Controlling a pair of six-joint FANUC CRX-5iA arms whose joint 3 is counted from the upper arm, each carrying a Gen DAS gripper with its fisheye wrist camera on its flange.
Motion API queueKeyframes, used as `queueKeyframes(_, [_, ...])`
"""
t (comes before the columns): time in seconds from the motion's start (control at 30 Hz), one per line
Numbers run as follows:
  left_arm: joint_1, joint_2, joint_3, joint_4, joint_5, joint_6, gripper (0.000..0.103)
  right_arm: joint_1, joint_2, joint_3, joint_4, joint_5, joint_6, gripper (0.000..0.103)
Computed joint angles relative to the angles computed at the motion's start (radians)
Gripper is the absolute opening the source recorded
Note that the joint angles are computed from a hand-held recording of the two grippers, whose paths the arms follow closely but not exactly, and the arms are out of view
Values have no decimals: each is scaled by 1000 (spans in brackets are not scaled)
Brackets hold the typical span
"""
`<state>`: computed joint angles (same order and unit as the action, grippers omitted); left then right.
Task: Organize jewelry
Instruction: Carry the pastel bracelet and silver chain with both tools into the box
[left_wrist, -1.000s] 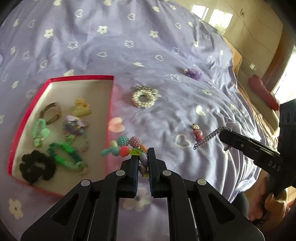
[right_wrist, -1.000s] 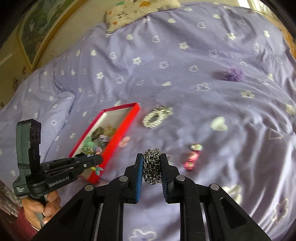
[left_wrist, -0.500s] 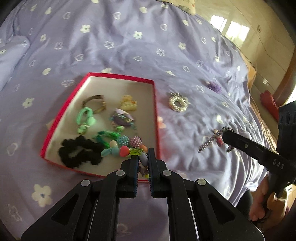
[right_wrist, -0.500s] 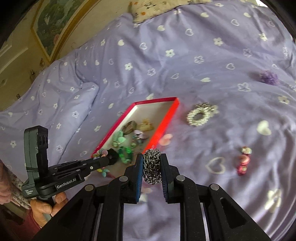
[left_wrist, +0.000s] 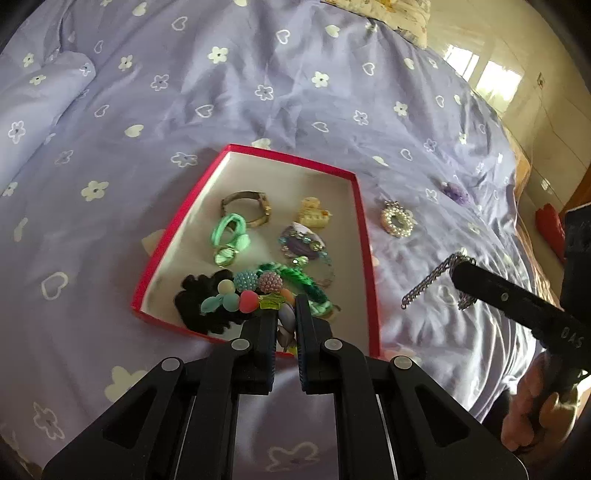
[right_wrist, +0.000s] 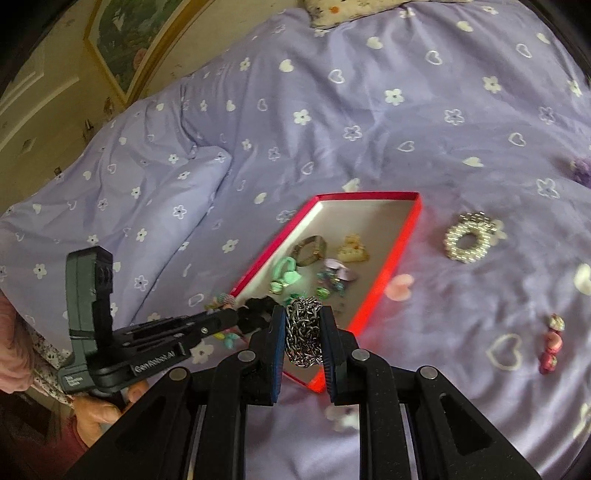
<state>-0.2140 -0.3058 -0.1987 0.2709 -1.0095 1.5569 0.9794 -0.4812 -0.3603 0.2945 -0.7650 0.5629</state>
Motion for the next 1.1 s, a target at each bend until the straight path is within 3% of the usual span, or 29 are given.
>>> queueKeyframes(0.5, [31, 63, 19, -27, 5, -32, 8, -49, 163, 106, -154, 42, 149, 18])
queueKeyframes(0.73, [48, 105, 9, -18, -7, -63, 8, -94, 226, 144, -264, 22, 230, 18])
queueKeyframes(1.1, [61, 127, -14, 4, -11, -87, 8, -128, 276, 165, -339, -16, 283, 18])
